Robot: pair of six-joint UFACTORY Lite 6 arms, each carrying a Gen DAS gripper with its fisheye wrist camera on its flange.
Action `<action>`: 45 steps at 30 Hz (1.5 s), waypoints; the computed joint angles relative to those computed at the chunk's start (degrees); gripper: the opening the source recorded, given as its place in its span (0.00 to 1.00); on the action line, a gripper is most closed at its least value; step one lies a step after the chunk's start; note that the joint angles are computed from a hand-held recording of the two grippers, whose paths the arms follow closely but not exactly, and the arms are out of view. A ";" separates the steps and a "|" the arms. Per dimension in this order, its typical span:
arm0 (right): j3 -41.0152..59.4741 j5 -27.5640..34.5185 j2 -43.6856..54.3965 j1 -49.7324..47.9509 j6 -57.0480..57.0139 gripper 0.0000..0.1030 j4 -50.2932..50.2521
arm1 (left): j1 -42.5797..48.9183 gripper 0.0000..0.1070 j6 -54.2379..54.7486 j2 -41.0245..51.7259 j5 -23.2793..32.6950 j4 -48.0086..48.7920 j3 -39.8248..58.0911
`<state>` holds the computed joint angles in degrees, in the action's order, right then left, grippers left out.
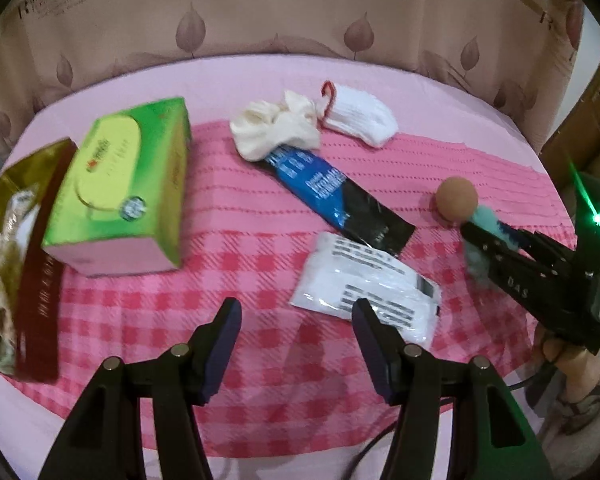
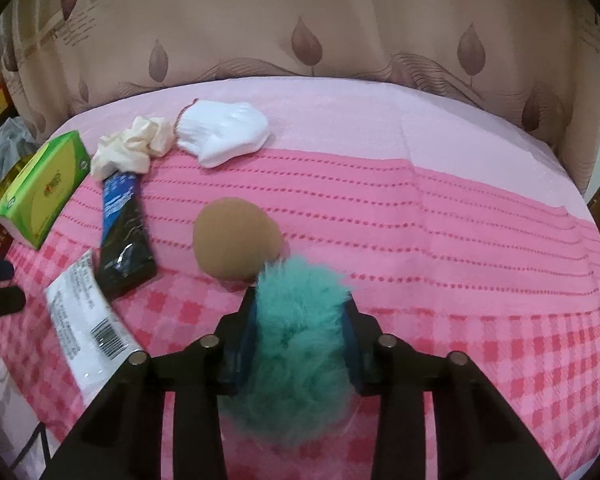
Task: Organize soft objects
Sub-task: 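Grasp the teal fluffy pom-pom with the right gripper, then hold the pom-pom in the right gripper while the left gripper grasps the white plastic packet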
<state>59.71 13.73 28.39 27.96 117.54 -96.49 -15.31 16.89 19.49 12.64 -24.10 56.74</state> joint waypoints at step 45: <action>-1.39 -2.90 1.49 -7.33 53.94 0.45 -56.44 | -3.28 0.63 -23.50 30.92 22.25 7.93 41.74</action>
<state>58.33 10.83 29.88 20.62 171.47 -152.94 -18.59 -6.61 50.41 34.89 -16.17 98.47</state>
